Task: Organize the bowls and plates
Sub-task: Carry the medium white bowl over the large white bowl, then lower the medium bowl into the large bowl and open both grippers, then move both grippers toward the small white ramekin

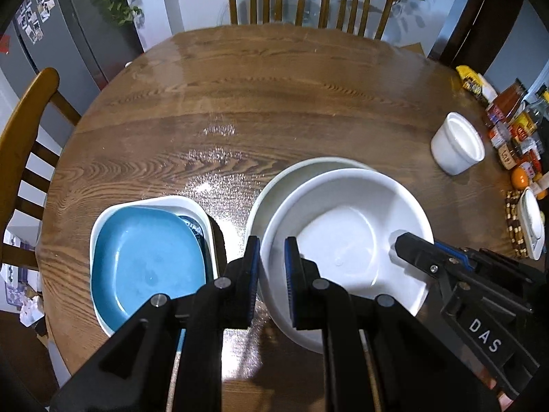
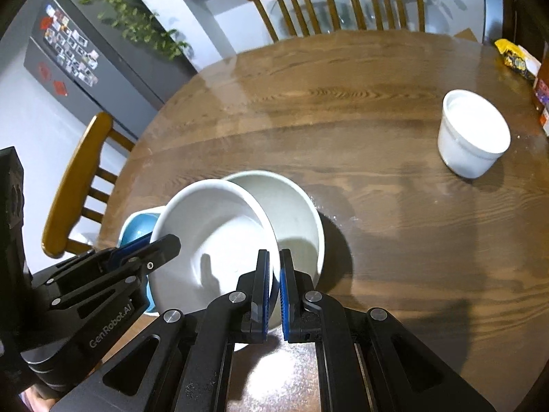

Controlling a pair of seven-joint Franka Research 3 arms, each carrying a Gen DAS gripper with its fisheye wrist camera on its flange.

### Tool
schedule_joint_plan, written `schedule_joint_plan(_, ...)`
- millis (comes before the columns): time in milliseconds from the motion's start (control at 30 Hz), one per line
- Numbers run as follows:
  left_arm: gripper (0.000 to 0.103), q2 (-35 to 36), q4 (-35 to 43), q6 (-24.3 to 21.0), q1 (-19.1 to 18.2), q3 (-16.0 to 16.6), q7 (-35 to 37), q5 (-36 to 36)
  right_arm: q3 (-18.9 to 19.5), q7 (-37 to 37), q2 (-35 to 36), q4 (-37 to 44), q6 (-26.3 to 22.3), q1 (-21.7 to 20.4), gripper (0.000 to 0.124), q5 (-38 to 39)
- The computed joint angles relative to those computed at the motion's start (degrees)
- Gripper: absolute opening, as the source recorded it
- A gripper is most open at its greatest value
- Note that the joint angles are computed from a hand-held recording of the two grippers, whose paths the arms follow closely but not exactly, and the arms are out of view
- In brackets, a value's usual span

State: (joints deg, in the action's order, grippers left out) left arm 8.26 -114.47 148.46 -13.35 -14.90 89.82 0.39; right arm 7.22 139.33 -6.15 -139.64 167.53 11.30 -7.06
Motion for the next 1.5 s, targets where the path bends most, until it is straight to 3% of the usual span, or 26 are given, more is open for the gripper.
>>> schedule_joint_plan(267, 0.012, 3.08, 2.75, -1.31, -0.46, 0.33, -1.14, 3.75, -1.01, -0.17, 2.37, 1.94, -1.81, 0.64, 0.007, -0.34)
schedule_joint_plan(767, 0.015, 4.60, 3.28, -0.87, -1.01, 0.14, -3.07, 7.58, -2.09, 3.96, 3.41, 3.68, -4.46, 1.21, 0.007, -7.84)
schedule_joint_plan(1167, 0.045, 2.24, 1.38, 3.31, -1.40, 0.09, -3.65, 8.95, -1.77, 9.62, 2.30, 4.16, -5.90, 0.75, 0.007, -15.34)
schedule_joint_plan(1233, 0.054, 1.42, 0.39, 4.82, -1.40, 0.14, -3.84, 9.30, -1.69, 10.44, 1.64, 3.36, -4.81, 0.41, 0.007, -16.00)
schedule_joint_plan(1400, 0.060, -0.66, -1.86, 8.13, -1.51, 0.26, -4.26, 10.39, -0.55, 13.56, -0.36, 1.92, -3.69, -1.26, 0.007, -18.53)
schedule_joint_plan(1500, 0.073, -2.00, -3.49, 10.42, -1.66, 0.64, -5.45, 11.94, 0.63, 16.93, -1.77, 0.85, -2.79, -3.07, 0.008, -21.36)
